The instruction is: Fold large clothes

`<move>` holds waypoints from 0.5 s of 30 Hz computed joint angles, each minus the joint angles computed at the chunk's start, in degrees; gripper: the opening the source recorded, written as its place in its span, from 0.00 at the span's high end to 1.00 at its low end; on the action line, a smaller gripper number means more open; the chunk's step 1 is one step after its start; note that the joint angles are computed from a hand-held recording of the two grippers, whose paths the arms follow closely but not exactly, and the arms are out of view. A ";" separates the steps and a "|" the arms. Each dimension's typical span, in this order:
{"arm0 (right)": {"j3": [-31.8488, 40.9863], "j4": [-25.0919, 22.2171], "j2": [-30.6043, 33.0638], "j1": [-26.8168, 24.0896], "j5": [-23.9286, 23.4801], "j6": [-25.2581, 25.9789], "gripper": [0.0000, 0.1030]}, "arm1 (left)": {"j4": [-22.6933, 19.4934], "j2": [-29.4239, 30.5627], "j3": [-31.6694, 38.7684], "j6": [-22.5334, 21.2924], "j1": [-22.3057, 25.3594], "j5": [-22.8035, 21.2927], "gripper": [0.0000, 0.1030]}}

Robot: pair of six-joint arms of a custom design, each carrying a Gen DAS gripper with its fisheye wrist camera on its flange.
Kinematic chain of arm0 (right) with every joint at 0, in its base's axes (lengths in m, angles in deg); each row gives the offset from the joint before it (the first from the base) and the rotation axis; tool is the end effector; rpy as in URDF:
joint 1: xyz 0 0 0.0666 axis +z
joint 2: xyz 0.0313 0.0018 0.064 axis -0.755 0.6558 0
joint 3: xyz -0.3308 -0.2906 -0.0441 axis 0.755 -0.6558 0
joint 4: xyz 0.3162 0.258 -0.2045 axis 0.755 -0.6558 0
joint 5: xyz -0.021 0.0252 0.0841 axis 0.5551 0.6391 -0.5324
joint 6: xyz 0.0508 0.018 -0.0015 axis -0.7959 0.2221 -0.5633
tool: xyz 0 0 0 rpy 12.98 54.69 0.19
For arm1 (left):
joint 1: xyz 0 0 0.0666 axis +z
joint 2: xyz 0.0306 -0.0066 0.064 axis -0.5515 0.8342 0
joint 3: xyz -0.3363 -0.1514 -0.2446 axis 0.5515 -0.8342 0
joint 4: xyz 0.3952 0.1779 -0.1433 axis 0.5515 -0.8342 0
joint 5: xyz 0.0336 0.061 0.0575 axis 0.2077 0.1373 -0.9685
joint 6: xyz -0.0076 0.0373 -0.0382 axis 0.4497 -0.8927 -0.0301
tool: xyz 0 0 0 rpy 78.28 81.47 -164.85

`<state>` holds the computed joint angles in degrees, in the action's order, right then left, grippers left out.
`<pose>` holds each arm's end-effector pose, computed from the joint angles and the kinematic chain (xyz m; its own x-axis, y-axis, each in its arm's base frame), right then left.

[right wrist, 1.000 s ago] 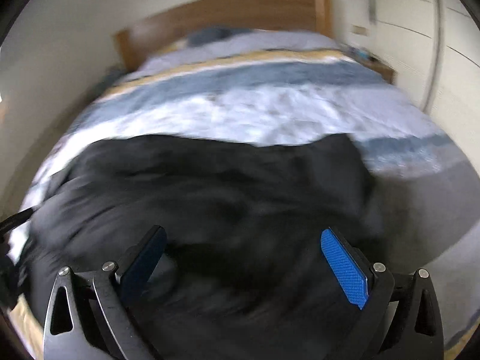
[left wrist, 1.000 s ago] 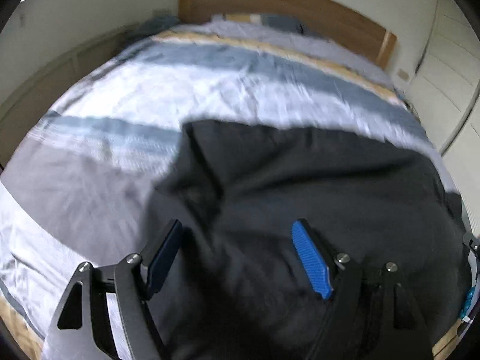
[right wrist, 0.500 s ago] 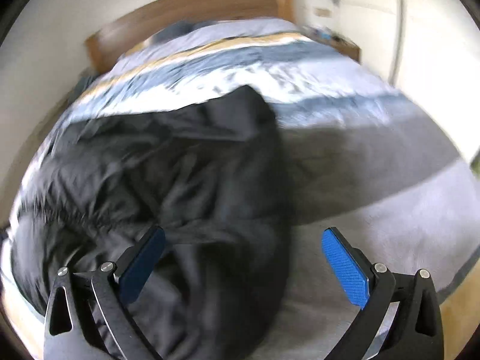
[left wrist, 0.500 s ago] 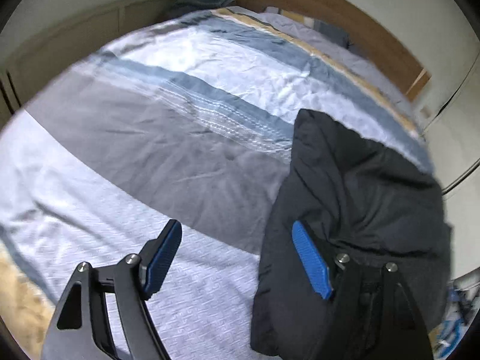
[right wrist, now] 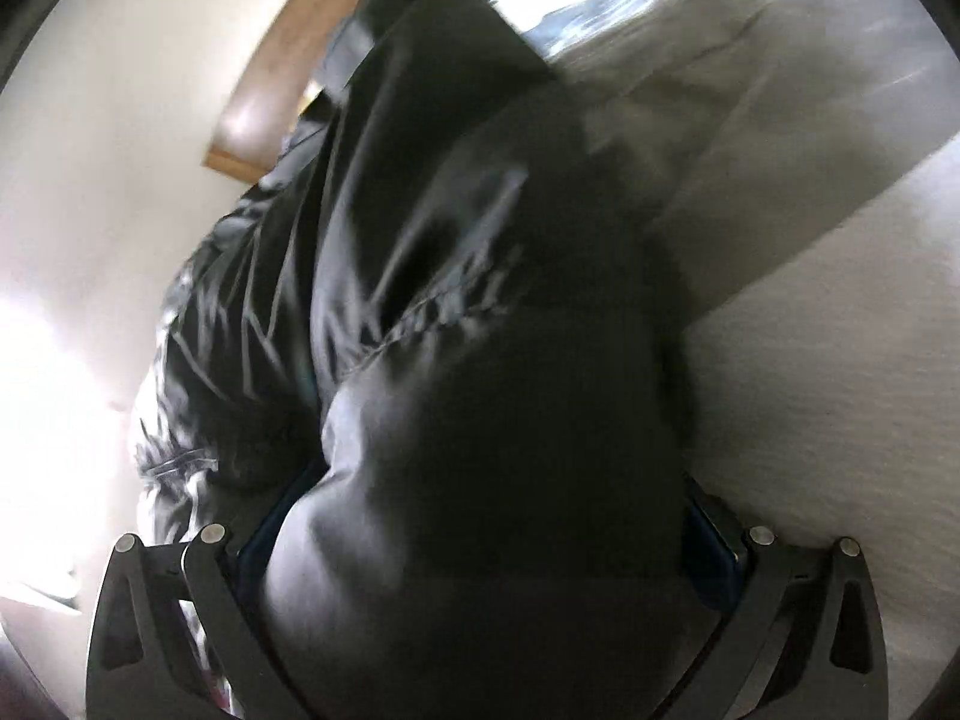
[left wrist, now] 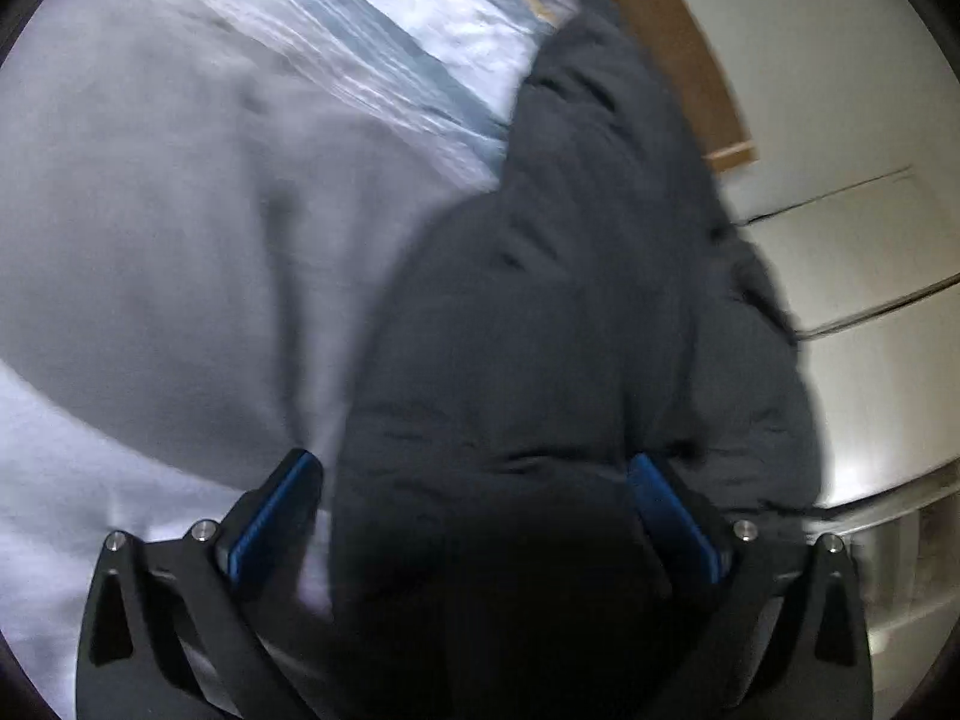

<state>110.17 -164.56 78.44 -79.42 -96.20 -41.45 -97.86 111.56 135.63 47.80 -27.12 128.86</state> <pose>0.3288 -0.1628 0.4923 -0.8312 0.4959 -0.2512 0.1822 0.6700 0.7196 0.4276 0.0215 0.5175 -0.8957 -0.3975 -0.1992 -0.1043 0.6235 -0.7749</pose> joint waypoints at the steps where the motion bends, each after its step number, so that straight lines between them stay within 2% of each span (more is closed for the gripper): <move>1: -0.37 -0.03 0.08 0.59 -2.35 -0.28 0.00 | 1.06 0.19 -0.27 1.37 -0.48 1.66 0.00; 3: -1.21 2.06 0.03 2.32 -5.32 -2.85 0.00 | 4.65 -0.17 -0.97 4.57 -2.28 2.15 0.01; 4: -1.34 3.48 0.25 3.31 -6.51 -4.05 0.00 | 6.41 -0.45 -1.16 6.02 -3.49 2.24 0.08; 5: -1.72 5.50 -0.10 4.41 -7.30 -5.84 0.00 | 7.68 -0.74 -1.19 6.96 -4.40 2.46 0.28; 6: -1.86 6.81 -0.38 5.13 -7.87 -7.25 0.09 | 8.87 -1.09 -1.05 7.71 -5.24 2.46 0.36; 7: -1.97 9.22 -1.01 5.79 -9.34 -9.84 0.27 | 9.21 -1.29 -0.28 7.33 -5.95 1.59 0.51; 8: -1.89 11.39 -1.57 5.92 -10.75 -12.25 0.36 | 8.82 -1.32 0.73 6.40 -6.35 0.81 0.63; 9: -1.24 12.44 -1.85 5.81 -11.52 -13.41 0.49 | 8.11 -1.26 2.04 5.25 -6.80 -0.03 0.67; 10: -0.55 12.83 -2.07 5.93 -11.60 -13.73 0.56 | 7.04 -1.18 3.61 4.02 -7.29 -1.11 0.72; 13: 3.19 13.91 -3.59 6.87 -11.41 -14.68 0.64 | 5.54 -1.86 7.47 2.31 -8.45 -3.08 0.77; 15: 5.19 14.60 -4.42 7.36 -11.35 -15.50 0.65 | 5.31 -2.41 9.75 2.30 -8.90 -3.68 0.78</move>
